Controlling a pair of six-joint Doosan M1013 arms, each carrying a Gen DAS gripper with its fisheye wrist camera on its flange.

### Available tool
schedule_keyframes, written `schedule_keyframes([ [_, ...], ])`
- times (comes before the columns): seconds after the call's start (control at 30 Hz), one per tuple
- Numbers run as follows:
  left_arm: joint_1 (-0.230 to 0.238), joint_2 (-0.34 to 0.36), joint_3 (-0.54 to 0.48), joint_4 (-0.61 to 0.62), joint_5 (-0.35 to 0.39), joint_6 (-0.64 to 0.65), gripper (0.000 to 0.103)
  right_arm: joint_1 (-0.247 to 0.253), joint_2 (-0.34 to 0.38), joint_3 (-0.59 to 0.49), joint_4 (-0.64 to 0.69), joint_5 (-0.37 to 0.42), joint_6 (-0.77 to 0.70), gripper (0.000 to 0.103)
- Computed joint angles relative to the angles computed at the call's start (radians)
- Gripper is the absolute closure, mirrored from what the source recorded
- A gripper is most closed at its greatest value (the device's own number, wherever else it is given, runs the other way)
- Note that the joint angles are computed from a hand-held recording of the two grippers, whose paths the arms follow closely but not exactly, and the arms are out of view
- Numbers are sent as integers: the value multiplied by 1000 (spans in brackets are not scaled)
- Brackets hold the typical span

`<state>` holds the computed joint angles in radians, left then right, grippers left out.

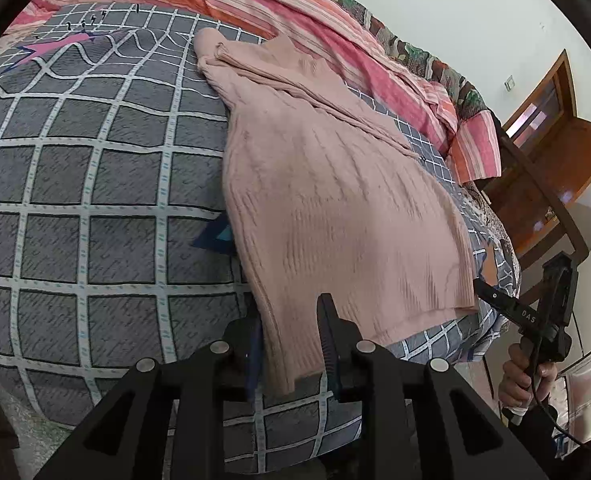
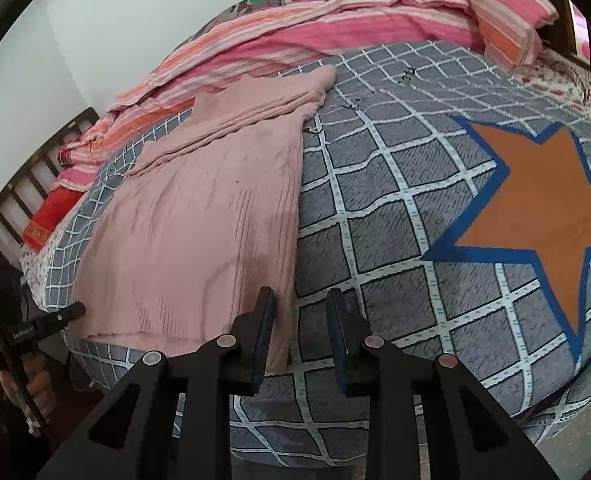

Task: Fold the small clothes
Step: 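Move both tools toward the sweater hem to prepare the next fold, then grasp the sweater hem with the left tool while the right tool grasps it too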

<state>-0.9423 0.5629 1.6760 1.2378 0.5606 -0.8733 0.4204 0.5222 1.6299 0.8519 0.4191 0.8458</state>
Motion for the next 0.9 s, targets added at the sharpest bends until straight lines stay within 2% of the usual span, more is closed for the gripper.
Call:
schedule_keyframes([
  [0.2,8,5,-7,16,-28,-15,79,14,14,-22,40,47,-51,74],
  [0.33,9,19,-29,-40,-21,46,79,35,31,-44,-32,52,8,72],
  [0.37,6,21,-31,-35,-10,43,81,39,35,-50,-59,56,26,75],
  [0.43,-5,16,-25,-18,48,8,96,45,31,-45,-94,36,26,96],
  [0.5,-16,2,-3,21,90,-55,96,46,17,-25,-123,-25,48,97],
  [0.57,-29,-11,16,48,130,-89,96,35,10,-16,-149,-42,93,98],
  [0.73,-26,-15,18,43,112,-88,96,23,12,-16,-207,-14,178,98],
  [0.8,-22,-9,8,29,88,-67,96,23,6,-4,-176,-32,154,98],
  [0.9,-21,2,-9,-7,90,-10,96,26,-1,12,-121,-65,109,97],
])
